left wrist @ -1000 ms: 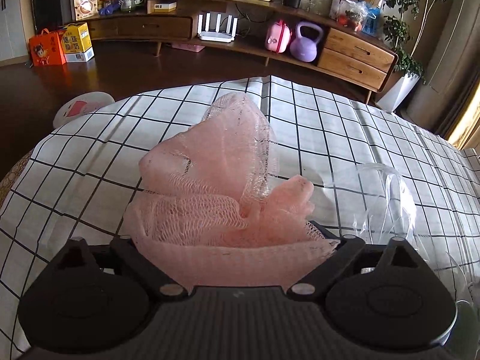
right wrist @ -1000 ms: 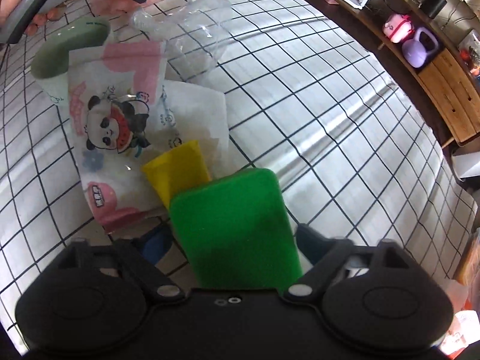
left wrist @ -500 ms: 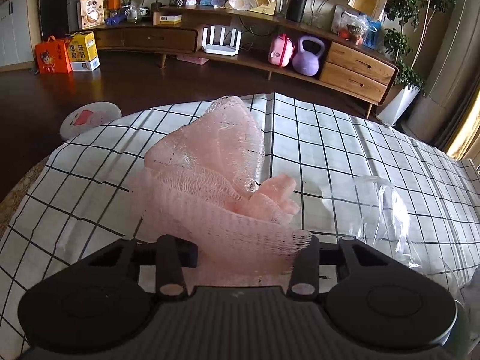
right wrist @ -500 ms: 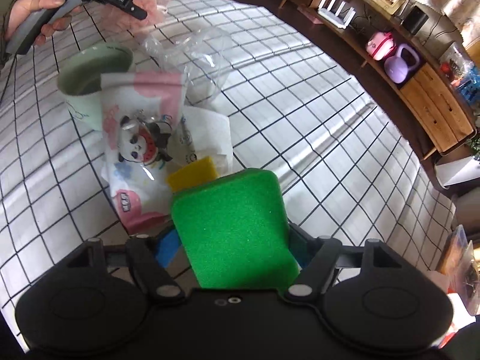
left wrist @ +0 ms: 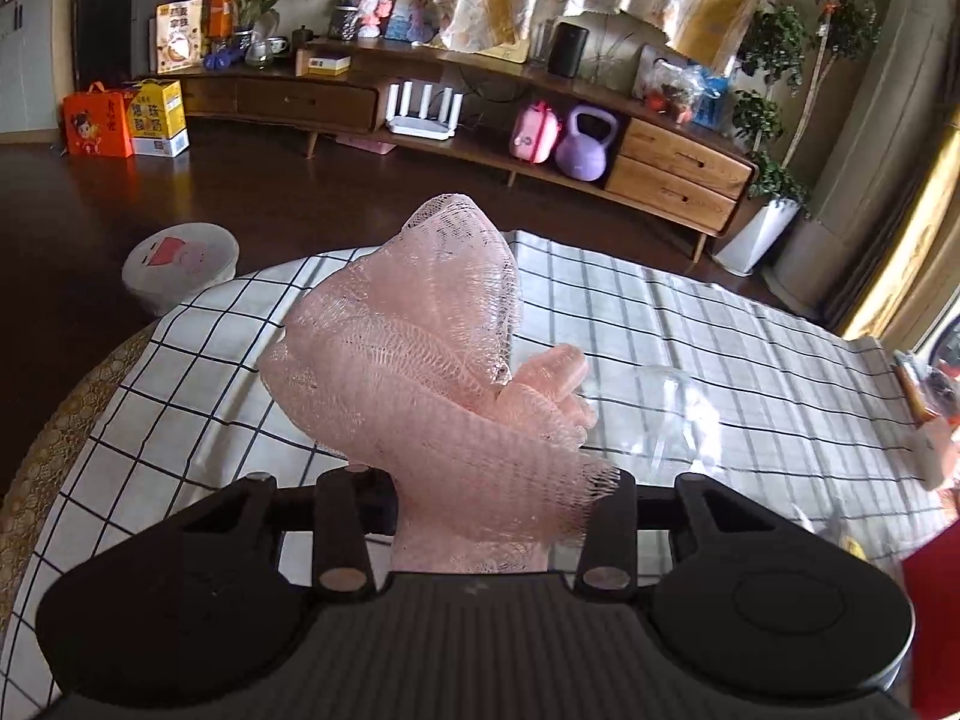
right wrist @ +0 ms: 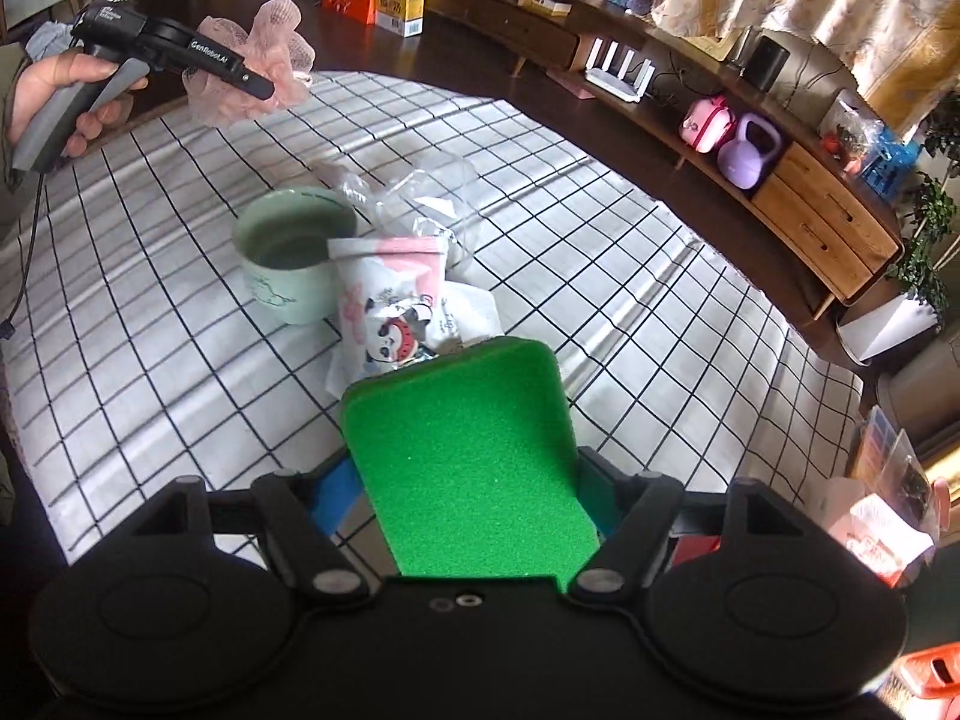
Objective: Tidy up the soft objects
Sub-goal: 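Grasp the pink bath puff with the left tool while the right tool grasps the green sponge, then carry the pink puff and green sponge with both tools into the red box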
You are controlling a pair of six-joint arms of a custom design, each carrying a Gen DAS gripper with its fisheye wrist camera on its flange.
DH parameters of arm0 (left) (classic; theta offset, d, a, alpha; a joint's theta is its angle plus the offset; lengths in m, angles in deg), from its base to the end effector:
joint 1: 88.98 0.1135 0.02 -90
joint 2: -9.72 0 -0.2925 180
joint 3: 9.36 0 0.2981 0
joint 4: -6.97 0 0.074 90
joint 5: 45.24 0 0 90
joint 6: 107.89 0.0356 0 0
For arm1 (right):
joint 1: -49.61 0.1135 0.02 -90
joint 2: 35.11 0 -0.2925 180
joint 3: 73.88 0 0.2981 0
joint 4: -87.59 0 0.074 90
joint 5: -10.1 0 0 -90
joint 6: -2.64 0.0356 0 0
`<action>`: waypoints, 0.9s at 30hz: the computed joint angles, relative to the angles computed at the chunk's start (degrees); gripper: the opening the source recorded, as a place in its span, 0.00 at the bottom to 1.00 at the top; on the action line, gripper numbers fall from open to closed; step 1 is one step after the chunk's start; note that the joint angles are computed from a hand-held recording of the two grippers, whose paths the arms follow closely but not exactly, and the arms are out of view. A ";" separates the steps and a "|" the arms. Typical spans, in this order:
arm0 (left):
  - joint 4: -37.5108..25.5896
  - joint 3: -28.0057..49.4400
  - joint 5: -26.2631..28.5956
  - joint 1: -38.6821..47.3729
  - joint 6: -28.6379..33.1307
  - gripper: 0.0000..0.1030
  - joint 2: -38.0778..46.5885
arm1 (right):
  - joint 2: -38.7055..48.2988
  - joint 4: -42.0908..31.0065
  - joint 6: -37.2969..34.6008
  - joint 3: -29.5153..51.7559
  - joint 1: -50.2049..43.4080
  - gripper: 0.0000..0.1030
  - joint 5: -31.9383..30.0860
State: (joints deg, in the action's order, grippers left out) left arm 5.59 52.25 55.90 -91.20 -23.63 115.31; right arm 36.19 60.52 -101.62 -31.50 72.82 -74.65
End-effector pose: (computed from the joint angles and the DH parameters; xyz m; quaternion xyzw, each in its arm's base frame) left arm 0.3891 -0.0220 0.1107 0.0086 0.9214 -0.1158 0.3708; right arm 0.2295 0.0949 0.1557 -0.2941 0.9090 -0.0209 0.2947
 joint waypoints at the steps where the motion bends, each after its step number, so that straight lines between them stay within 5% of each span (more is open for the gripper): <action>1: -0.54 -0.91 0.37 -0.16 0.25 0.39 -1.55 | -1.64 -0.97 0.67 -0.46 0.66 0.72 0.34; 18: -9.75 -13.12 3.36 -15.77 0.65 0.39 -27.77 | -37.10 -24.39 16.40 -7.40 12.80 0.72 13.43; 27: -10.73 -12.05 -1.31 -32.79 -4.29 0.40 -29.83 | -59.80 -39.88 19.28 -9.92 5.55 0.73 13.30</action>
State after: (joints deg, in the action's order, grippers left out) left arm -5.14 40.21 54.59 -123.99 -27.92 85.48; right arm -23.61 20.64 -82.34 -41.43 78.38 -61.34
